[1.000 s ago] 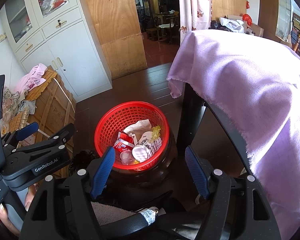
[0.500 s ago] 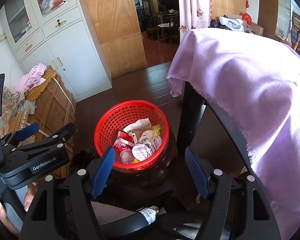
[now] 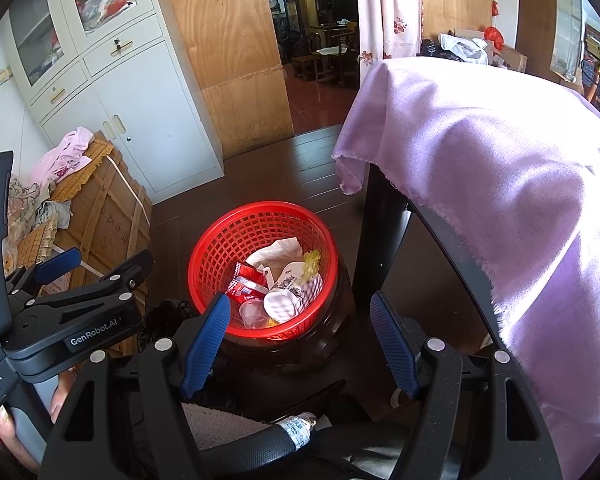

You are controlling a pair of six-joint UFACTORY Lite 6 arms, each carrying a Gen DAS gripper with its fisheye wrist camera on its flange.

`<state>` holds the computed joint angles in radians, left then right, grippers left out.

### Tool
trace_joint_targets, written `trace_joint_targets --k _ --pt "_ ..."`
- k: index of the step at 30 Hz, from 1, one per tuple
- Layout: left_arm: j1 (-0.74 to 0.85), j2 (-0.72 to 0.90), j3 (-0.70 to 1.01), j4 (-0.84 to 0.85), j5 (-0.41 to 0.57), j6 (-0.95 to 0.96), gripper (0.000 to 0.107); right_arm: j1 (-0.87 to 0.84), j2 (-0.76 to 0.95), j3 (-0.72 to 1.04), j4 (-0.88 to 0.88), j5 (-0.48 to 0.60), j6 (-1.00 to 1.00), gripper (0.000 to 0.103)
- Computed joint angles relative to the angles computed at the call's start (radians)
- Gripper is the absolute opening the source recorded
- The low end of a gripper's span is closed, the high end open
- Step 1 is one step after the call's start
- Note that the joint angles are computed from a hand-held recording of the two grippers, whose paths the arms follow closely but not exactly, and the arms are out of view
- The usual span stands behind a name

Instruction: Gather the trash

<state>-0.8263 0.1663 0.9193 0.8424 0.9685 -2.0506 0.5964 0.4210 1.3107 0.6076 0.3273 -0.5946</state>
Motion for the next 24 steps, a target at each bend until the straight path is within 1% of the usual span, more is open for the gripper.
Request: trace_joint_targets --k 24 --pt "0.003 -0.006 -0.007 -0.003 -0.004 0.005 0.096 -0.003 0.001 0.001 0.009 0.003 -0.008 0.072"
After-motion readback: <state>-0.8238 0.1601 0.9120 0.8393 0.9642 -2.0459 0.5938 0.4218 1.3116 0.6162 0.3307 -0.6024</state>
